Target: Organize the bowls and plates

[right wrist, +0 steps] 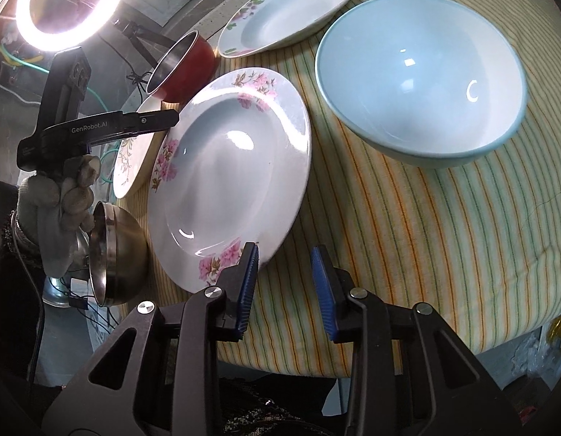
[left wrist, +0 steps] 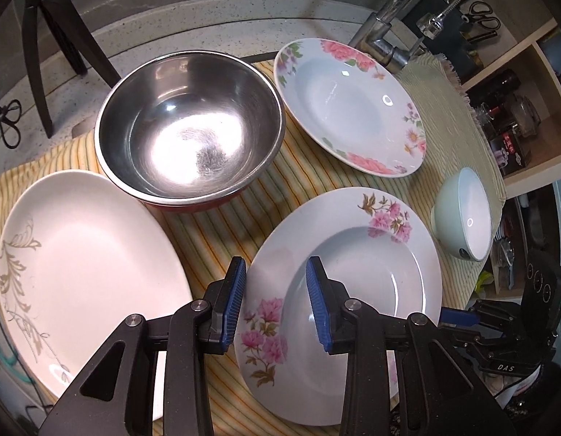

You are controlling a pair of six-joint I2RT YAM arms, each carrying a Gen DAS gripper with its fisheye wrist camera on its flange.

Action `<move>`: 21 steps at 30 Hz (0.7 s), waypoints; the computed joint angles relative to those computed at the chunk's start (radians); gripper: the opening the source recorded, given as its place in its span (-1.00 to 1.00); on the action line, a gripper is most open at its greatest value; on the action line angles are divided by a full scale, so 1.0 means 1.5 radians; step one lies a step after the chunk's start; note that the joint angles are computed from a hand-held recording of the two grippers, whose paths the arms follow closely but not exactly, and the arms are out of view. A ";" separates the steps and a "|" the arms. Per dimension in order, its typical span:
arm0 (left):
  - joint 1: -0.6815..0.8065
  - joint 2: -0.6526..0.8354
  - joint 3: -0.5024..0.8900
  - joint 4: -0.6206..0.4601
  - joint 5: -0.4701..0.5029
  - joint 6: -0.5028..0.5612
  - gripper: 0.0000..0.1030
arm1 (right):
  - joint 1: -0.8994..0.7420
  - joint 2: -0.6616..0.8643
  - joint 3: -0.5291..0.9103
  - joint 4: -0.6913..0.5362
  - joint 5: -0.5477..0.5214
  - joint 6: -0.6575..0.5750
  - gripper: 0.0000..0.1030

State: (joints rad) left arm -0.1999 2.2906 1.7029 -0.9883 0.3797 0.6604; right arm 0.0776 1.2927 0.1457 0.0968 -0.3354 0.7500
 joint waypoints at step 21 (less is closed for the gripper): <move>-0.013 0.018 0.006 -0.003 -0.022 0.015 -0.37 | -0.008 0.067 0.034 0.021 -0.035 -0.023 -0.63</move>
State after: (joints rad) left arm -0.2194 2.3170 1.7112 -0.9921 0.3467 0.6831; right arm 0.0651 1.3926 0.1963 0.1288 -0.3880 0.7153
